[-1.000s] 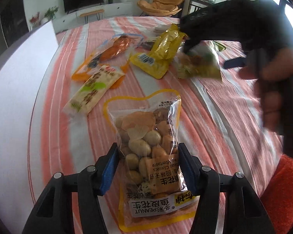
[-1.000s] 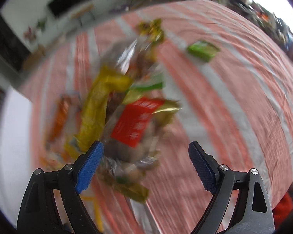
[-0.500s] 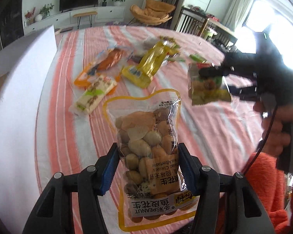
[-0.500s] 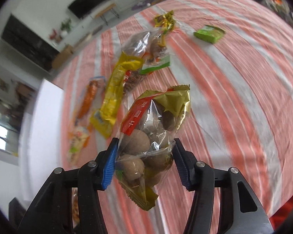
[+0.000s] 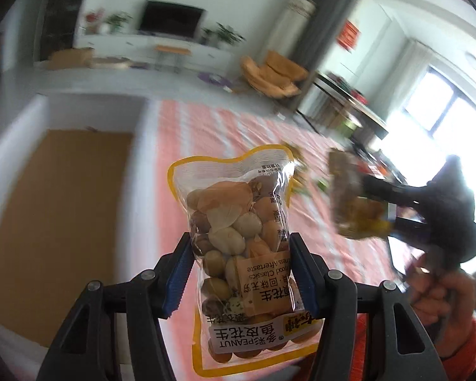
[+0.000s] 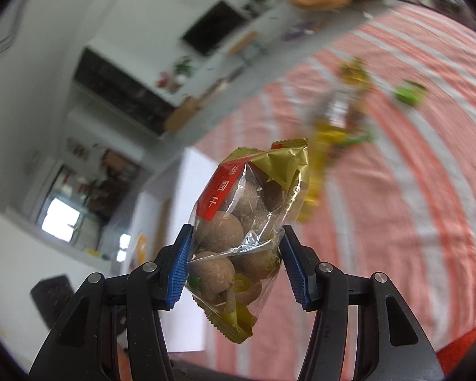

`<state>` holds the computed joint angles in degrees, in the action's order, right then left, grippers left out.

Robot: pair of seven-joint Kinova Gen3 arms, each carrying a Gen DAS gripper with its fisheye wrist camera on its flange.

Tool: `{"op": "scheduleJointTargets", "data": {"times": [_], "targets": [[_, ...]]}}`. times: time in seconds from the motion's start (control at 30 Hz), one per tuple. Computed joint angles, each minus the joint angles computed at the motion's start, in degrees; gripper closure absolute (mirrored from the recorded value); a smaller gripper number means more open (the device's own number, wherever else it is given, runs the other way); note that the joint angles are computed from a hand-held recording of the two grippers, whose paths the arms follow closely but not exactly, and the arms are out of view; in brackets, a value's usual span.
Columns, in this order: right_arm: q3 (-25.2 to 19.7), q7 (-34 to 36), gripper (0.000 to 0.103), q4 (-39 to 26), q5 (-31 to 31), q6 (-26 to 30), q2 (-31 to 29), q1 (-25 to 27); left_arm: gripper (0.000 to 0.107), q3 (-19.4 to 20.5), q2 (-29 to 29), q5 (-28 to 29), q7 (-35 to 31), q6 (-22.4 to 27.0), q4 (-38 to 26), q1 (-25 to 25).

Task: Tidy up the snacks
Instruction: 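Carry both bags into the white box and open both tools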

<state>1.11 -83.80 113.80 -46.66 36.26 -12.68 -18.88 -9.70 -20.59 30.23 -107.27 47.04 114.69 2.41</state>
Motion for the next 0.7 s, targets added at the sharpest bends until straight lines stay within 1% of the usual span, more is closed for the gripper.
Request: {"op": "scheduleJointTargets", "data": {"times": [0.1, 0.13, 0.17, 0.27, 0.3, 0.33, 0.37, 0.4, 0.43, 0.5, 0.53, 0.57, 0.6, 0.63, 0.7], "targets": [[-5.17, -1.44, 0.046, -6.09, 1.15, -0.82, 2.89, -2.57, 0.049, -1.34, -1.38, -6.55, 2.6, 0.39, -1.06, -5.3], [-6.13, -1.42, 0.046, -8.25, 1.38, -0.28, 4.37, -3.59, 0.049, -2.41, -1.4, -8.36, 3.23, 0.76, -1.43, -6.88], [-7.54, -1.92, 0.046, -10.91, 2.07, -0.66, 6.26, -5.67, 0.049, -2.97, -1.38, -9.84, 3.85, 0.68, -1.43, -8.19], [-11.93, -5.06, 0.046, -18.31, 6.49, -0.61, 12.02, -9.79, 0.048, -3.06, -0.83, -15.88, 7.04, -1.27, -0.39, -13.3], [-13.97, -6.12, 0.045, -20.96, 8.82, -0.98, 14.5, -11.09, 0.045, -3.14, -0.27, -17.65, 7.87, -2.38, 0.46, -14.75], [-14.95, -7.0, 0.042, -22.88, 11.15, -1.94, 16.88, -13.24, 0.037, -2.56, 0.35, -19.56, 9.29, -3.2, 1.03, -16.11], [-14.87, -8.17, 0.038, -24.71, 13.48, -2.13, 18.95, -15.89, 0.031, -1.47, 1.01, -21.59, 11.11, -3.96, 1.68, -18.05], [-13.78, -9.33, 0.03, -26.48, 15.81, -1.38, 21.01, -18.55, 0.021, -1.44, 1.68, -22.7, 12.15, -4.93, 2.56, -18.93], [-12.61, -10.36, 0.025, -28.76, 18.14, 0.29, 23.17, -21.2, 0.016, -2.37, 2.1, -22.87, 12.34, -5.87, 3.46, -18.74], [-9.23, -13.0, 0.025, -32.43, 22.8, 4.4, 26.33, -26.51, 0.015, -4.51, 2.38, -21.32, 11.07, -7.13, 5.29, -18.13], [-7.75, -14.98, 0.025, -32.98, 25.13, 5.24, 26.83, -28.63, 0.014, -5.43, 2.49, -20.44, 10.26, -7.51, 5.71, -17.78], [-7.32, -17.31, 0.025, -32.47, 27.46, 5.15, 26.28, -29.68, 0.013, -5.41, 2.14, -19.98, 10.21, -7.98, 6.26, -17.75], [-7.14, -19.4, 0.025, -30.89, 29.79, 4.34, 25.22, -29.69, 0.011, -5.46, 1.59, -19.24, 9.87, -9.1, 7.39, -17.37], [-5.89, -21.39, 0.025, -28.58, 32.12, 2.69, 23.72, -30.52, 0.011, -5.72, 0.61, -17.74, 9.33, -9.34, 7.88, -16.3], [-0.93, -24.79, 0.025, -23.77, 36.78, -0.5, 20.73, -33.8, 0.011, -7.16, -0.31, -14.09, 7.15, -9.42, 8.04, -13.14]]}}
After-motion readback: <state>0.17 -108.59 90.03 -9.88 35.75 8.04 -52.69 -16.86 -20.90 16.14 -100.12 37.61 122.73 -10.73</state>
